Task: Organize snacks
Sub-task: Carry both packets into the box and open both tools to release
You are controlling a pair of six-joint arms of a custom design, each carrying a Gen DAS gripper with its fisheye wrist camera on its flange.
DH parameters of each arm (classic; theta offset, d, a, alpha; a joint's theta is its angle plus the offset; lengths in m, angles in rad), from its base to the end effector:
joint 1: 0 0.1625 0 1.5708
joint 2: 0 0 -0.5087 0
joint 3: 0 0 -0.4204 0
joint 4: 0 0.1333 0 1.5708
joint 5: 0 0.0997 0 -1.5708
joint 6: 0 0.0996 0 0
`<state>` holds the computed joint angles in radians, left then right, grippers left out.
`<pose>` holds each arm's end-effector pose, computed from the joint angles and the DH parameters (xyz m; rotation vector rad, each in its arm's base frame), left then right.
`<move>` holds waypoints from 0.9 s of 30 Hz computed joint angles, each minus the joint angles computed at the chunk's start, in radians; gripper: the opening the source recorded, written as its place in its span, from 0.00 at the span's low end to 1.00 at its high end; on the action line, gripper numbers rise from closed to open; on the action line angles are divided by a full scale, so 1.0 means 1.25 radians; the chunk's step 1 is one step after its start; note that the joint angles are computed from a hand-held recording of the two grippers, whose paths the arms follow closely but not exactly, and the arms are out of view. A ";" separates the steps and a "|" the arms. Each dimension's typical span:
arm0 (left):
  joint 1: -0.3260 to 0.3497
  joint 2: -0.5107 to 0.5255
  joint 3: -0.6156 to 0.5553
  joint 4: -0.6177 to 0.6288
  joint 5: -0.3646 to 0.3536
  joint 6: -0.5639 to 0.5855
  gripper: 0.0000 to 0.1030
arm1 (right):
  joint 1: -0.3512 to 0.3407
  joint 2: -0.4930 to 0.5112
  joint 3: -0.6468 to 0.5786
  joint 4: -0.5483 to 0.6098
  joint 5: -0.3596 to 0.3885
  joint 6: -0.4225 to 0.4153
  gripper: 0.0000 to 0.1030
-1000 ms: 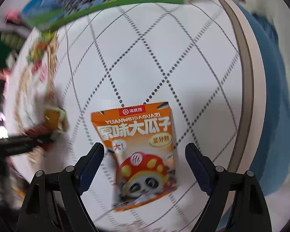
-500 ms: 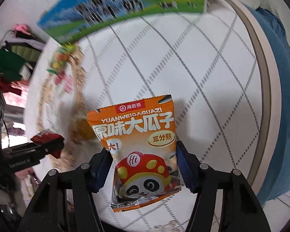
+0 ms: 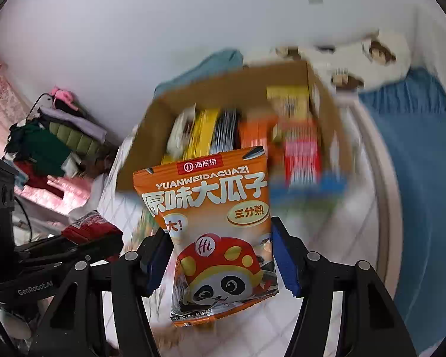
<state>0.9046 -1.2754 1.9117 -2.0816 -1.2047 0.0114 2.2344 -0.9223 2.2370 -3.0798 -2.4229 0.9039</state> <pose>-0.2216 -0.5553 0.2946 0.9460 2.5880 -0.0001 0.3689 -0.3770 0.1161 -0.4086 -2.4636 0.9715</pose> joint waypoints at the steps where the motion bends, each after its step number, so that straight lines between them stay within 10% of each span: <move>1: 0.001 0.030 -0.028 -0.004 0.015 0.003 0.38 | -0.014 -0.006 -0.015 0.005 -0.006 -0.024 0.63; 17: 0.057 0.310 -0.308 0.179 0.212 -0.055 0.40 | -0.267 0.023 -0.248 0.160 0.066 -0.233 0.72; 19: 0.063 0.319 -0.319 0.186 0.201 -0.075 0.50 | -0.284 0.024 -0.251 0.166 0.080 -0.231 0.93; 21: 0.065 0.321 -0.316 0.176 0.201 -0.080 0.87 | -0.295 0.028 -0.259 0.186 0.067 -0.233 0.94; 27: 0.057 0.323 -0.301 0.154 0.201 -0.084 0.90 | -0.306 0.024 -0.239 0.220 0.037 -0.223 0.95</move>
<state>0.9753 -0.8719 1.5349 -1.8896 -0.9536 -0.0930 1.8515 -0.8919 1.9387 -2.8051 -2.3764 0.6249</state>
